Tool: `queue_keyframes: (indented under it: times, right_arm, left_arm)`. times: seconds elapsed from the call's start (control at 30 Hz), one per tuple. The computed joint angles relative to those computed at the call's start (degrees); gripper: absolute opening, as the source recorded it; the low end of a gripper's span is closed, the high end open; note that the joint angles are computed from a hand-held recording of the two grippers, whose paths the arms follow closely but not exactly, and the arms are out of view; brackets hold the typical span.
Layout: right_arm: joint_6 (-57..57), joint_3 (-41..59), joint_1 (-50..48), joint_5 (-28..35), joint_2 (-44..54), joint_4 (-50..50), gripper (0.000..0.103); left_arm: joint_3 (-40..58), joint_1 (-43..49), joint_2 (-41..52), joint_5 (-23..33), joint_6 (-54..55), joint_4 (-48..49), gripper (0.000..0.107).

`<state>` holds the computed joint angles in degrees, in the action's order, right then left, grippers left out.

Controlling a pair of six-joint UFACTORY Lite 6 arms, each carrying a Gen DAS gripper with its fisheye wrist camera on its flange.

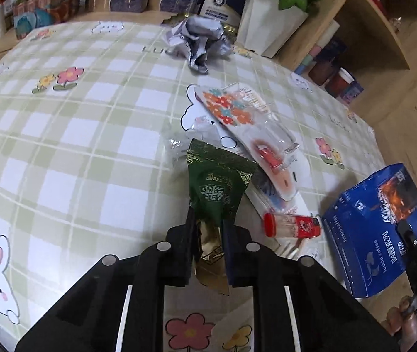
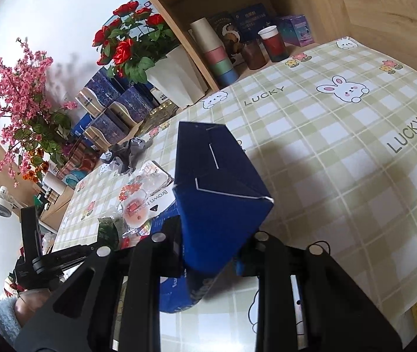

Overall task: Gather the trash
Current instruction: 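Grasp the green wrapper with the left tool while the right tool holds the coffee bag, then carry the green wrapper and coffee bag over the bin and release both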

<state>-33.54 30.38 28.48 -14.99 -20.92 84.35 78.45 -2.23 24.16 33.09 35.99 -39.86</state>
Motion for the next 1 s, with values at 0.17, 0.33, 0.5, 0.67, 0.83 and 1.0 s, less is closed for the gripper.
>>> queue_keyframes:
  times: [0.17, 0.33, 0.5, 0.67, 0.83, 1.0]
  right_arm:
    - [-6.86, 0.5, 2.96, -2.81, -2.15, 8.09, 0.025]
    - [-16.13, 2.0, 7.51, -7.25, -4.54, 18.53, 0.025]
    - [-20.23, 3.92, 14.3, -13.63, -6.59, 25.25, 0.025]
    - [-21.17, 7.15, 23.05, -21.34, -6.37, 28.81, 0.025]
    - [-18.99, 10.51, 32.94, -29.07, -4.65, 30.41, 0.025]
    - [-17.21, 14.48, 41.73, -33.88, -0.04, 32.08, 0.025]
  left_arm:
    - [-2.48, 0.63, -5.53, 0.95, 1.12, 1.55, 0.015]
    - [-6.56, 2.89, -13.04, 3.36, 3.73, 1.28, 0.015]
    - [-10.71, 6.24, -20.65, 7.23, 6.48, 0.65, 0.015]
    - [-15.27, 11.22, -28.99, 12.81, 10.37, -0.34, 0.015]
    - [-20.34, 17.42, -36.69, 18.29, 15.1, -1.09, 0.015]
    - [-25.55, 26.79, -43.03, 24.98, 22.05, -2.18, 0.015]
